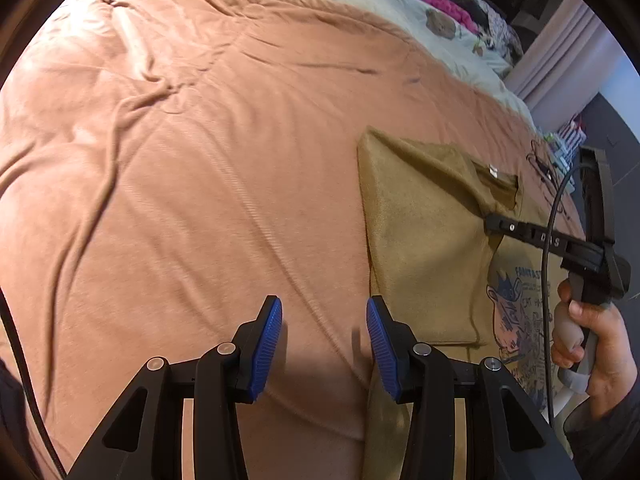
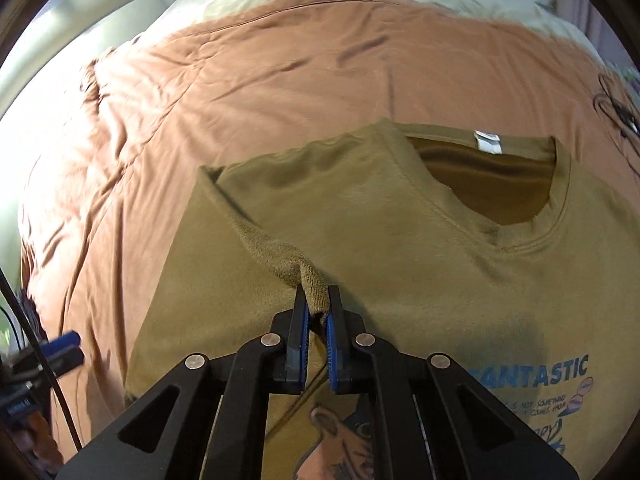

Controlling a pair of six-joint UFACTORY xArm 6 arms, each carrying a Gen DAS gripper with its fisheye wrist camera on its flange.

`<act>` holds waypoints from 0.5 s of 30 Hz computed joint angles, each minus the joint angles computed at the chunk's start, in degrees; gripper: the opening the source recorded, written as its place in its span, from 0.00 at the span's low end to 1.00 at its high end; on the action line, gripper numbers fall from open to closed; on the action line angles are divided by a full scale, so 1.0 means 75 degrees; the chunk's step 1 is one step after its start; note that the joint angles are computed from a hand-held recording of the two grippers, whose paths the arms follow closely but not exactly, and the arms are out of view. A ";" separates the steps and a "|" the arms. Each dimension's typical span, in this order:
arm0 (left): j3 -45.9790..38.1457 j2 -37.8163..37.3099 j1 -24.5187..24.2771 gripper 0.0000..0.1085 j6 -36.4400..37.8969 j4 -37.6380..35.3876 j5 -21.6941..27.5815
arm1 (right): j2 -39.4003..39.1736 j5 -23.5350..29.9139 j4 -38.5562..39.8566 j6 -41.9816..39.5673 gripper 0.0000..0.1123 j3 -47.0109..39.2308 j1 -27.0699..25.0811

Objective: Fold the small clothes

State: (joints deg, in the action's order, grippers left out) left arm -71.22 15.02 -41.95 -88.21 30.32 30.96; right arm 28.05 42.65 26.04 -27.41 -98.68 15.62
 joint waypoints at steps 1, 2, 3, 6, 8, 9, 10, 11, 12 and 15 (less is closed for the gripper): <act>-0.0127 0.0124 0.0009 0.43 0.0126 -0.0082 -0.0017 | 0.0128 -0.0024 -0.0026 0.0075 0.03 -0.0127 0.0001; -0.0276 0.0265 0.0014 0.43 0.0260 -0.0172 -0.0024 | 0.0135 -0.0053 -0.0032 0.0081 0.03 -0.0116 -0.0033; -0.0404 0.0378 0.0007 0.43 0.0338 -0.0229 -0.0014 | 0.0269 -0.0097 -0.0111 0.0194 0.03 -0.0238 -0.0034; -0.0704 0.0691 0.0003 0.43 0.0533 -0.0381 -0.0084 | 0.0439 0.0102 -0.0182 0.0453 0.03 -0.0414 -0.0152; -0.0874 0.0881 -0.0008 0.43 0.0692 -0.0546 -0.0131 | 0.0527 0.0509 -0.0085 0.0564 0.04 -0.0620 -0.0278; -0.0929 0.0945 -0.0019 0.43 0.0759 -0.0624 -0.0159 | 0.0486 0.0579 -0.0001 0.0528 0.04 -0.0568 -0.0322; -0.0955 0.0990 -0.0027 0.43 0.0840 -0.0705 -0.0227 | 0.0428 0.0601 0.0029 0.0448 0.04 -0.0511 -0.0359; -0.0974 0.1019 -0.0054 0.43 0.0909 -0.0762 -0.0289 | 0.0375 0.0633 0.0038 0.0374 0.04 -0.0471 -0.0393; -0.0969 0.1013 -0.0093 0.43 0.0948 -0.0771 -0.0341 | 0.0385 0.0696 0.0044 0.0369 0.04 -0.0517 -0.0416; -0.0918 0.0934 -0.0216 0.43 0.0932 -0.0644 -0.0426 | 0.0407 0.0976 0.0221 0.0285 0.04 -0.0715 -0.0580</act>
State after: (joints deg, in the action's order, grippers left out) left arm -78.10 22.03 -43.57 -81.22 25.49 27.76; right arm 31.10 49.97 27.70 -25.27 -104.04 11.27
